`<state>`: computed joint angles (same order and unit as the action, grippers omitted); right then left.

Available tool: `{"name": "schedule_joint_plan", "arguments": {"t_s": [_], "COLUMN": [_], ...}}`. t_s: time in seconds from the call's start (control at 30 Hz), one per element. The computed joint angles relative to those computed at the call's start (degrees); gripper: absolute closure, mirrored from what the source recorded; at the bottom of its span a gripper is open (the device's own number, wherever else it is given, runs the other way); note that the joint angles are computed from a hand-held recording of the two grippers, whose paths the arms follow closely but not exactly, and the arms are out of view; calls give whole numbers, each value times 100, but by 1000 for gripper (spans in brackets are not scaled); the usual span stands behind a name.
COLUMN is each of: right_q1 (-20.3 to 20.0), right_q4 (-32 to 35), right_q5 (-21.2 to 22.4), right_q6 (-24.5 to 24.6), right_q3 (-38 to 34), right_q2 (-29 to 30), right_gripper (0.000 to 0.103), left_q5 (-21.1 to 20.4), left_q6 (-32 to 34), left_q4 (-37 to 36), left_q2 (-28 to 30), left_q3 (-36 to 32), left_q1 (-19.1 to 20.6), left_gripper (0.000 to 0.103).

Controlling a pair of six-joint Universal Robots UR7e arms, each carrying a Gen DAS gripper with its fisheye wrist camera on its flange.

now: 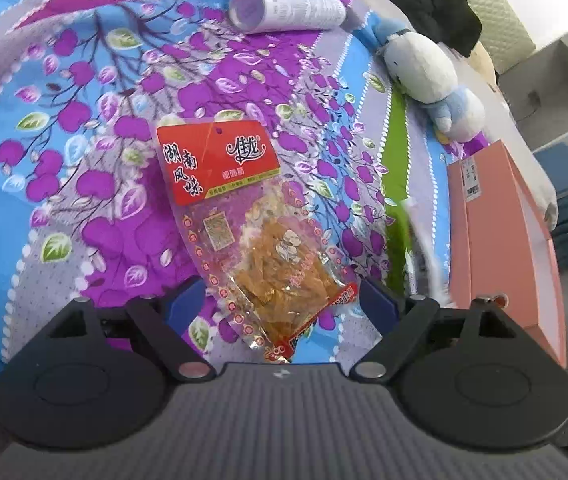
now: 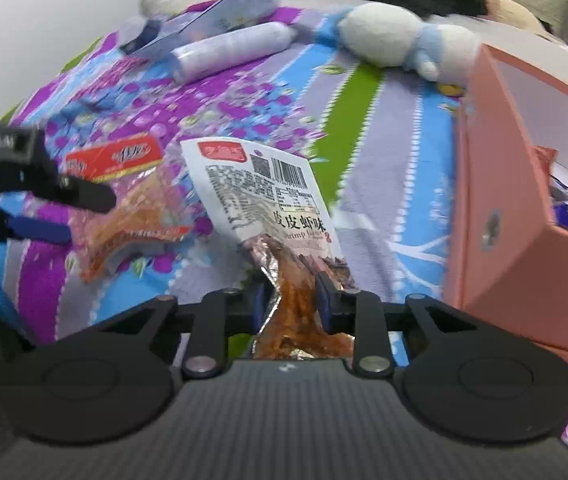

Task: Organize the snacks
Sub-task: 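Lift shrimp-flavour pack with right tool while left tool lifts orange-red pack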

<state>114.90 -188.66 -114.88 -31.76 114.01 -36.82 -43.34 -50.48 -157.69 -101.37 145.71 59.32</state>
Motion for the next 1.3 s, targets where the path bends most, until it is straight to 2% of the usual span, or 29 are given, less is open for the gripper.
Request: {"name": "schedule_joint_plan", "arguments": {"t_s": [0.1,0.23,0.4,0.53,0.63,0.83,0.93,1.1,1.3], "right_q1": [-7,-57,-135,-162,-193,-270,-277,-242,-202], "right_q4": [85,245,275,280,312,365,387,392,333], "right_q5": [34,160,134,179,226,334,348,287,237], "right_q6": [411,817,939,951,1019,1088,1111,1137,1166], "right_q3": [8,62,112,151,153,158,149,126,139], "right_q2": [-125,-284,-286,-296,-307,-326,-309,-261,-273], "right_gripper": [77,77,77,77,77,77,77,77,77], "left_q5": [79,340,504,468,595,676,748,804,807], "left_q6": [43,-134,-508,-571,-562,-501,-358,-143,116], "left_q4": [142,573,1346,1761,2159,2287,2218,2033,1867], "left_q2": [223,510,907,1211,1465,1621,1594,1465,1395], "left_q3": [-162,-409,-858,-1129,-1298,-1380,-1317,-1168,-1034], "left_q1": [7,-13,80,196,188,207,140,6,-145], "left_gripper": [9,6,3,1,0,0,8,27,40]}}
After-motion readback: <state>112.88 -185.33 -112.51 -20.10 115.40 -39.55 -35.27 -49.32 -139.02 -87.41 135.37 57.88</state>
